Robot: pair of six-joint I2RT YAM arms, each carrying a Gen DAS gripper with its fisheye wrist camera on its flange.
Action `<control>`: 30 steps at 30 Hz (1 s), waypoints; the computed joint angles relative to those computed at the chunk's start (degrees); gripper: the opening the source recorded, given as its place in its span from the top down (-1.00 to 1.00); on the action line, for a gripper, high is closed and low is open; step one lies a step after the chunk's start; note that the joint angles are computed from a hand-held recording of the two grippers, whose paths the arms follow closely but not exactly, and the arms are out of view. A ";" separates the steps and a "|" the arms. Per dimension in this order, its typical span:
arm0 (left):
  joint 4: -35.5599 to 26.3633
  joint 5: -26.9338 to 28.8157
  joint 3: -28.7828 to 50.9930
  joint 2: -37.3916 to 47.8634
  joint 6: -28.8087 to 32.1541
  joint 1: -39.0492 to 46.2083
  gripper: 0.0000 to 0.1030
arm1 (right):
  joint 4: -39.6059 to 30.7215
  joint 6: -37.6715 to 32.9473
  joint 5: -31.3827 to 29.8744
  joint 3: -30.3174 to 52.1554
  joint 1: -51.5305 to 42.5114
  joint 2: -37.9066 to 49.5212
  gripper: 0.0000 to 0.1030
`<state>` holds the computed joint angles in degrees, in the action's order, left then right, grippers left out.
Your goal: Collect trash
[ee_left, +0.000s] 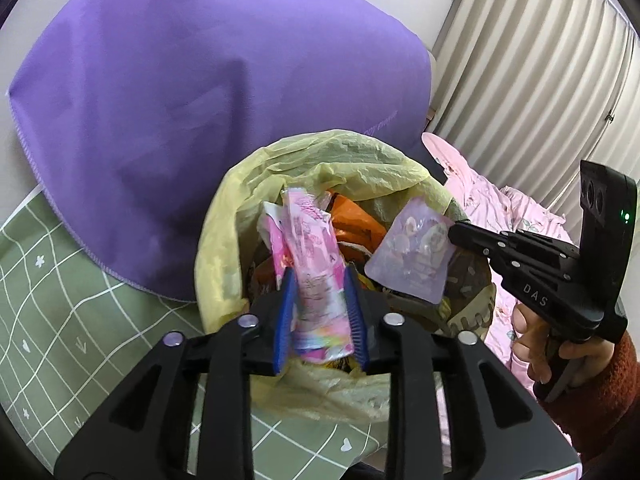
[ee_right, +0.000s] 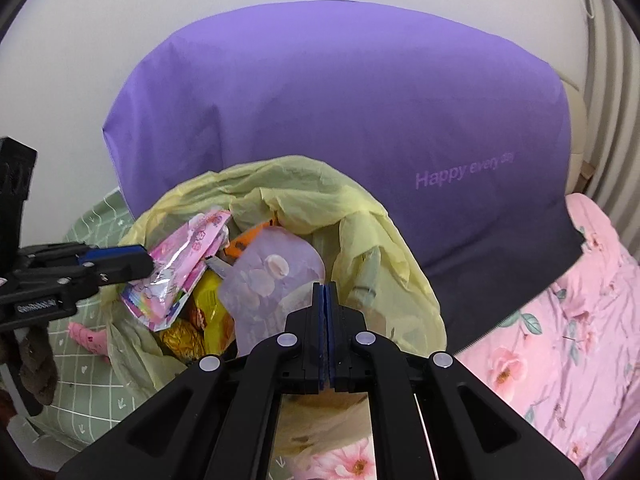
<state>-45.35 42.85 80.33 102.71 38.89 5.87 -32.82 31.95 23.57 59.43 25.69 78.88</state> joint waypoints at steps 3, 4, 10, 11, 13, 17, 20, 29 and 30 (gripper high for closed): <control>-2.58 1.97 1.27 0.42 1.63 2.63 0.24 | -2.06 2.64 2.90 0.95 2.46 0.30 0.91; -3.41 2.65 1.34 0.28 2.32 3.45 0.17 | -2.76 3.35 3.53 1.28 3.18 0.44 0.91; -8.61 8.33 -0.76 -4.15 9.72 12.53 -0.12 | -7.76 8.86 9.13 4.15 8.79 2.52 0.90; -9.42 8.79 -1.14 -4.77 11.30 14.69 -0.12 | -8.41 10.82 10.61 4.53 10.82 2.41 0.91; -9.71 9.23 -2.53 -6.16 14.03 18.83 -0.13 | -8.87 13.53 12.52 4.99 13.90 1.95 0.90; -9.17 10.97 -4.92 -7.22 19.24 29.17 -0.20 | -7.92 18.74 16.98 6.84 22.71 2.74 0.90; -7.49 12.24 -6.32 -7.24 22.78 37.43 -0.25 | -7.04 21.44 19.97 9.96 29.32 6.09 0.90; -8.49 13.69 -3.28 -2.61 30.52 51.62 -0.34 | -8.34 27.27 21.03 22.52 39.01 20.14 0.90; -9.16 14.20 -2.44 -2.04 30.35 52.44 -0.34 | -8.69 27.50 21.31 24.02 39.83 21.50 0.90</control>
